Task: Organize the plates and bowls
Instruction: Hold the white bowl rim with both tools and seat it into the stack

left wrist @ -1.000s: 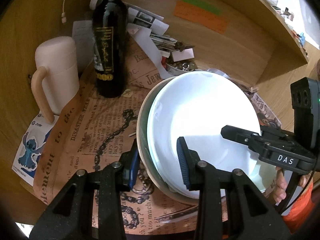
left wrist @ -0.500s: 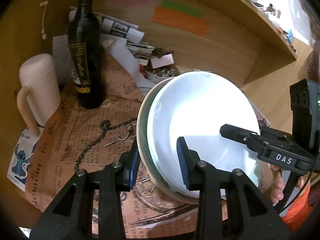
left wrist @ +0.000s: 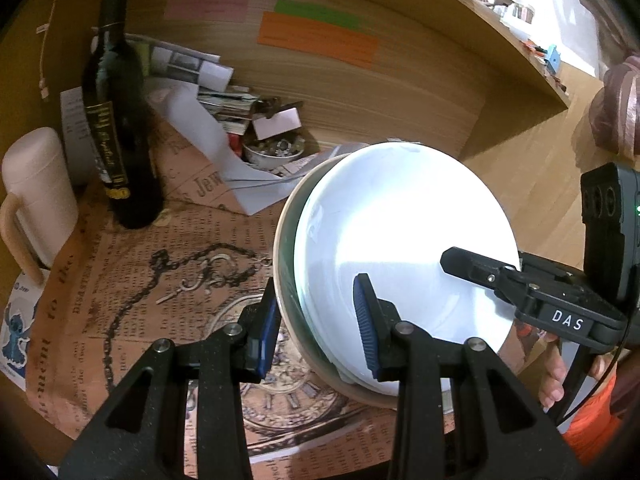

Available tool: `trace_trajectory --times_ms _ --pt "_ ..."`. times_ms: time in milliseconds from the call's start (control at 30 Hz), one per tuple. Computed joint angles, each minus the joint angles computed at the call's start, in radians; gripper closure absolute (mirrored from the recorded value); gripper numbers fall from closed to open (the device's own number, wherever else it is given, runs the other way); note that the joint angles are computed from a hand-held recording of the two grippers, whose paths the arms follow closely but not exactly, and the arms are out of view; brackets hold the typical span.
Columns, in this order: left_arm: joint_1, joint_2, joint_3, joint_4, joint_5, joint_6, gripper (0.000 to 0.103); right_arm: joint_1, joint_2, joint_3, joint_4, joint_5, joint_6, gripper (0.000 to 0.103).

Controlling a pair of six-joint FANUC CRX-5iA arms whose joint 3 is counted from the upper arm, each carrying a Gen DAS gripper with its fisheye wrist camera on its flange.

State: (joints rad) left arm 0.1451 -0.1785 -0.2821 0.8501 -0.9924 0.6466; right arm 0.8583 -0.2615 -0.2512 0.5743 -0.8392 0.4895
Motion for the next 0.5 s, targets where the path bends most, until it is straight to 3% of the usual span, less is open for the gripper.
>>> trace_trajectory --times_ms 500 --pt "-0.076 0.005 -0.001 -0.010 -0.001 -0.006 0.068 0.013 -0.087 -0.081 0.048 -0.055 -0.089 0.069"
